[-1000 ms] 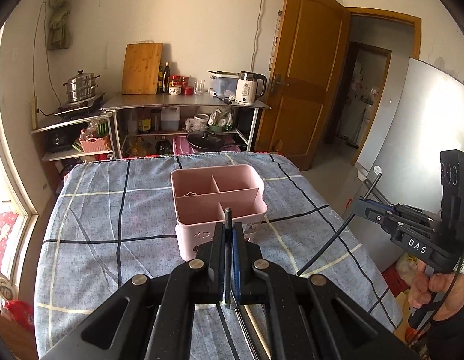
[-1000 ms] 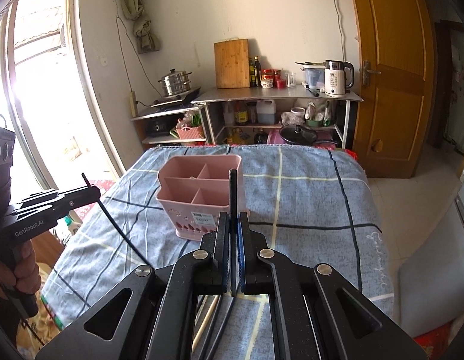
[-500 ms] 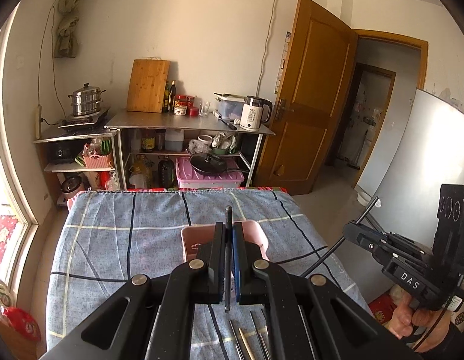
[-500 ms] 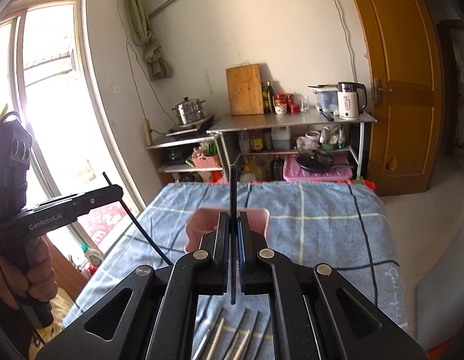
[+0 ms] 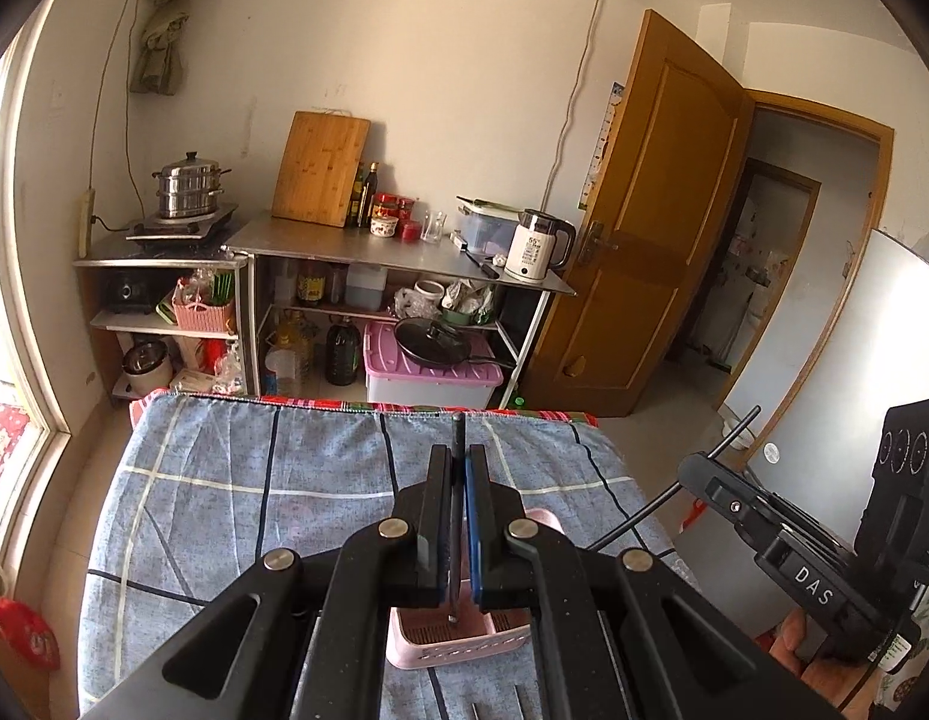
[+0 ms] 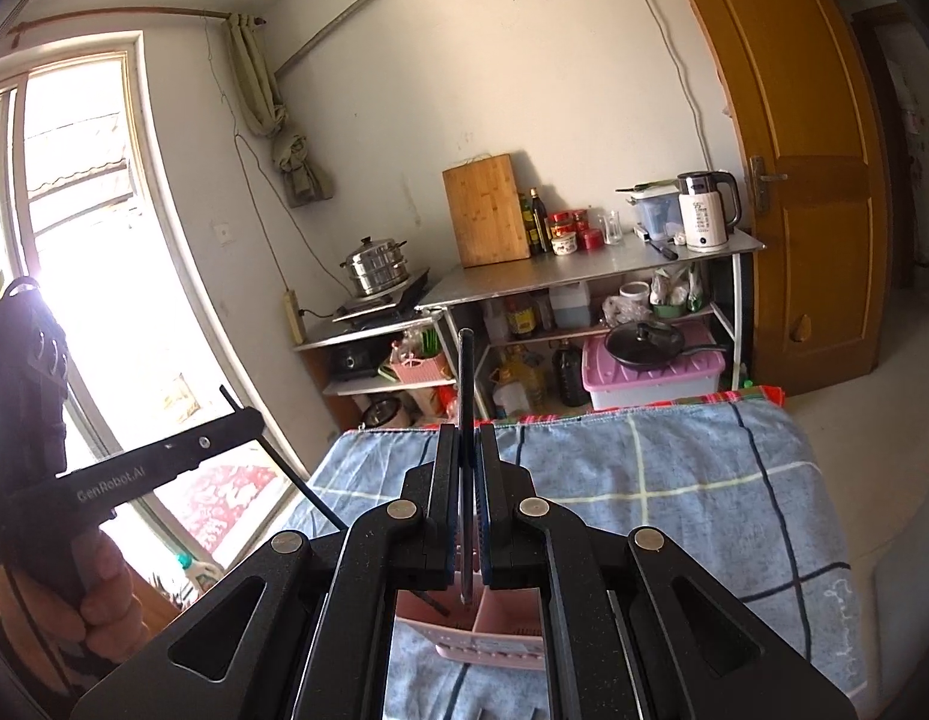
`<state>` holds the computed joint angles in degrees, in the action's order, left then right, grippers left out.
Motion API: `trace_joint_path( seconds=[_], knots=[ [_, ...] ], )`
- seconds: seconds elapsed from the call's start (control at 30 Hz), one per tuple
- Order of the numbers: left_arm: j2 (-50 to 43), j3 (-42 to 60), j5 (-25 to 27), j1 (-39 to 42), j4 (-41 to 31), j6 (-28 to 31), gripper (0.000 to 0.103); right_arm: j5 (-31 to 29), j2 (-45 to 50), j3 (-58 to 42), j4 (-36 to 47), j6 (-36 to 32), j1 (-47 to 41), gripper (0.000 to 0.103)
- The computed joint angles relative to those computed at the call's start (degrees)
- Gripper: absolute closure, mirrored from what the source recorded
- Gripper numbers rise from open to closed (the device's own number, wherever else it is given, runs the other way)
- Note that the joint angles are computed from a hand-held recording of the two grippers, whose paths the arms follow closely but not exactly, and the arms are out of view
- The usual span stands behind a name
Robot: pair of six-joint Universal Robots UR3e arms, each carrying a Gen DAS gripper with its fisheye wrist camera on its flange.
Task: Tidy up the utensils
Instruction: 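Lift the left tool's chopstick toward the pink basket while the right tool carries its own, then open the left tool over the basket while the right tool releases its chopstick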
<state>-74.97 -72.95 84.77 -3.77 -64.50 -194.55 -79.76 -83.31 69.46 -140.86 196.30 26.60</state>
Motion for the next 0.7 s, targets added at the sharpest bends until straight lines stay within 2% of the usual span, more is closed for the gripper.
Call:
trace_joint_path(
  seconds=[0.3, 0.5, 0.57, 0.63, 0.7],
  knots=[
    [1.83, -13.89, -5.35, 4.79, 6.45, 1.05, 0.099, 0.56, 6.09, 2.2, -1.99, 1.28, 2.01, 0.098],
    [1.62, -17.39, -5.15, 5.94, 8.13, 0.97, 0.097, 3.3, 7.69, 2.63, 0.06, -0.04, 0.55, 0.098],
    [1.79, -17.56, -5.18, 6.53, 7.98, 1.26, 0.09, 3.56, 7.63, 2.63, 0.86, -0.69, 0.12, 0.097],
    [2.65, -17.87, -4.77, 6.7, 8.17, 1.01, 0.072, 3.06, 6.68, 3.41, 0.68, -1.24, -0.07, 0.092],
    [4.49, -19.12, -4.95, 7.34, 9.19, 1.02, 0.063, 3.26, 4.68, 5.25, 0.1, -1.26, -0.81, 0.087]
  ],
)
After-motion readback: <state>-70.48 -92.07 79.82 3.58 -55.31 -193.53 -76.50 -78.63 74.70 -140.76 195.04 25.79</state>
